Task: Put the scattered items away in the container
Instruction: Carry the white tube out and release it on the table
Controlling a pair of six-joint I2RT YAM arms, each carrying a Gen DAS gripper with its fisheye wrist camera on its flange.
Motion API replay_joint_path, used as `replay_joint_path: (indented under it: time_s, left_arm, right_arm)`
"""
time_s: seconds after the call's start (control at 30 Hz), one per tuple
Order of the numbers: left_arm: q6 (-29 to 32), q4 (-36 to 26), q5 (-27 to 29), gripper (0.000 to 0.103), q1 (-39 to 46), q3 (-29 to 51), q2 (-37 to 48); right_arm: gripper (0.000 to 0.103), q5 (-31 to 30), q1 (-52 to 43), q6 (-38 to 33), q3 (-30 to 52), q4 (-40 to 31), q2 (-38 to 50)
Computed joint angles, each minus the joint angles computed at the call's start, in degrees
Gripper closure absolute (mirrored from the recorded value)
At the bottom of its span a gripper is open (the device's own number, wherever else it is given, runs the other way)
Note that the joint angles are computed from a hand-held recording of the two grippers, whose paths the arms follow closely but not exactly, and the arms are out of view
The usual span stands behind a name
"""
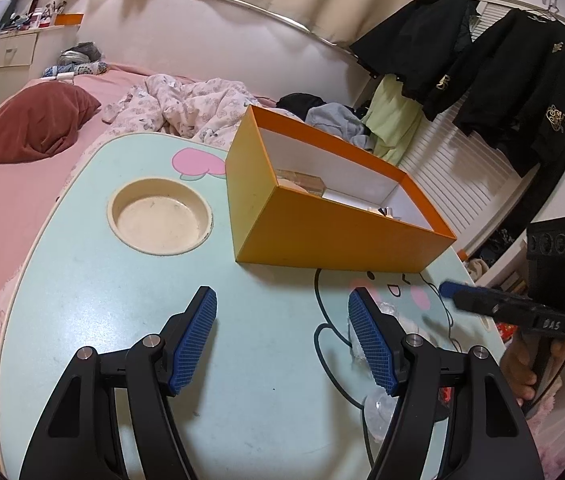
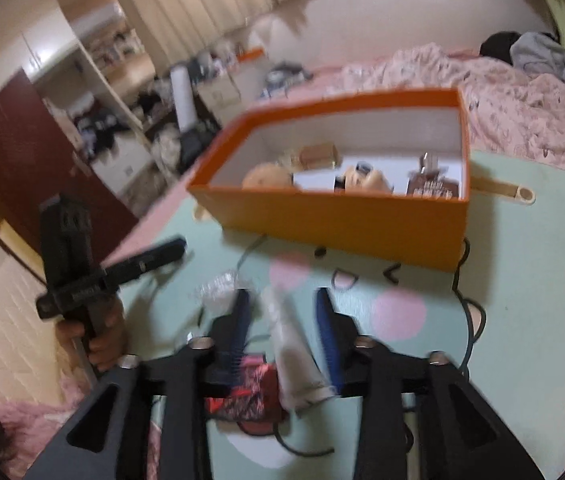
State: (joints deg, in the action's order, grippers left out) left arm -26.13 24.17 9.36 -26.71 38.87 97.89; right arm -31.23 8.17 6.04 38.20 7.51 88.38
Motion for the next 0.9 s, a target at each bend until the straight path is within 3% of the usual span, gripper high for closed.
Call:
replay_joint_path:
  time_s: [0.03,0.13,0.3,0.6,0.67,0.9]
  left_arm:
    - [0.0,0.0,0.1,0.034,0.0,0.0,0.0]
    - [0.2,0.1,0.2,0.034,0.1,-0.3,-0.1]
    - [0.1,0.5,0.5,0.034,0.3,-0.4,0.2]
    - [-0.3,1.0,0.9,0.034,0.5,-0.8,0.4]
    - [-0.3,0.8,0.8,0.034,0.5,-0.6,0.4]
    - [-0.8,1.3,1.2,0.034,0.9,-0.8,0.6]
  right_arm:
    - [0.049,0.7,0.1,1.6,-1.7,2.5,-1.1]
    - [0.044,3.5,1.2,3.9,-5.4,8.3,-4.0]
    - [0.041,10.5,2.2,7.4,-8.3,13.0,-5.3]
    - [0.039,-1.2,-2.0,18.2,-10.3,19.5,-2.1]
    - [0.038,-1.5,-1.5,22.0,-12.3,25.9,0.3]
    - [0.038,-1.5,-0.7,25.2,-13.3,28.7,0.5]
